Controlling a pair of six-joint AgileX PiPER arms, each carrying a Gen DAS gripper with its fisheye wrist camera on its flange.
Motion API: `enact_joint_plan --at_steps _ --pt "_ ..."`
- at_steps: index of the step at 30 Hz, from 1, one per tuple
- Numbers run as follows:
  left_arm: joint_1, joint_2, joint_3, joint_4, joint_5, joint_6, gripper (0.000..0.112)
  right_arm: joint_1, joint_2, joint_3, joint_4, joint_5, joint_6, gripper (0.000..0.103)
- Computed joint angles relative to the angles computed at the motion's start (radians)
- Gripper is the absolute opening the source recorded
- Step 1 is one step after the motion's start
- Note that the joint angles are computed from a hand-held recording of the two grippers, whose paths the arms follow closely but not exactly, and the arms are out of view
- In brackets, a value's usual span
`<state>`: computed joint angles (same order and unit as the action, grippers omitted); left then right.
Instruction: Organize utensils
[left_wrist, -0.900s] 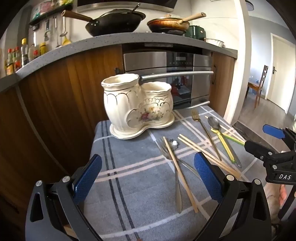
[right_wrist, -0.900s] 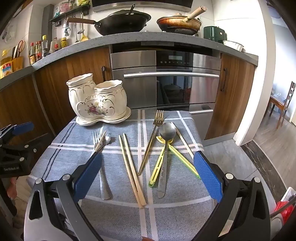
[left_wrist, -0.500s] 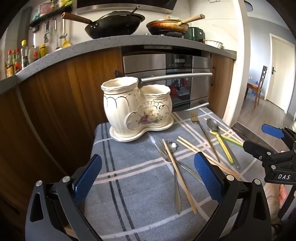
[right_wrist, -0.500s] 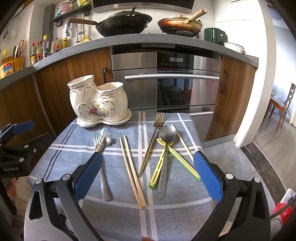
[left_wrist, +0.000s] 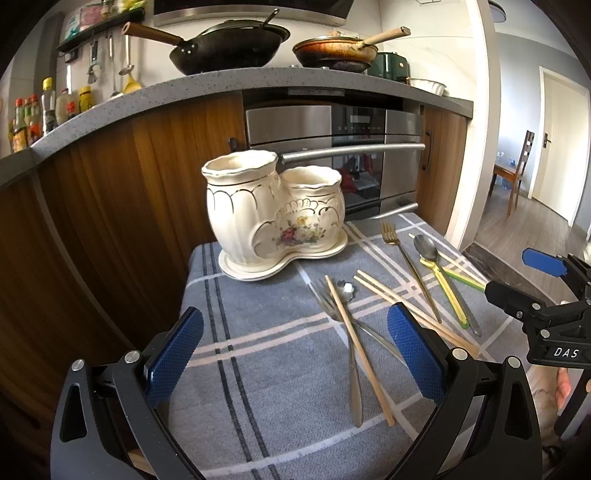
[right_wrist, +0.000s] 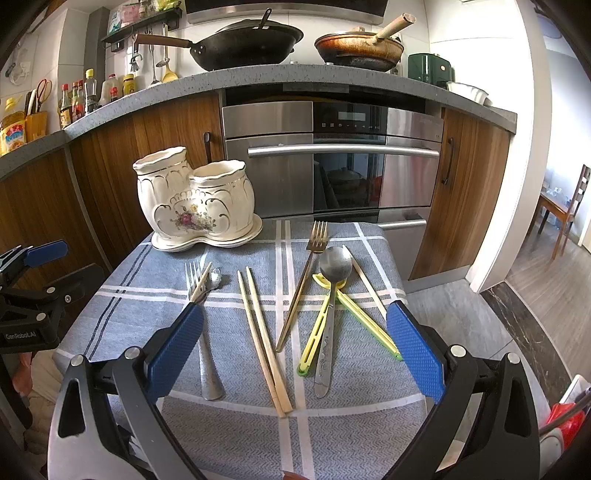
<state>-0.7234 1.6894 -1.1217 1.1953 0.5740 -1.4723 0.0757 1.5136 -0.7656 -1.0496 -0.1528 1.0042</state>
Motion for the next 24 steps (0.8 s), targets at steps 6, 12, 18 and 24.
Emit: enact_joint_plan --at_steps 6,12,18,24 --pt "0.002 0.003 -0.004 -0.005 0.000 0.005 0.099 -0.001 0.001 0.000 -0.010 -0.001 0.010 0.098" --pt "0.004 0.008 -0.012 -0.012 0.000 0.014 0.099 -0.001 0.002 -0.001 -0.005 -0.001 0.005 0.098" --pt "0.006 0.016 -0.023 -0.016 0.000 0.020 0.099 -0.001 0.002 -0.001 -0.006 -0.001 0.006 0.098" --pt "0.001 0.002 0.002 0.010 -0.002 -0.009 0.099 -0.001 0.000 0.000 -0.008 -0.001 0.007 0.098"
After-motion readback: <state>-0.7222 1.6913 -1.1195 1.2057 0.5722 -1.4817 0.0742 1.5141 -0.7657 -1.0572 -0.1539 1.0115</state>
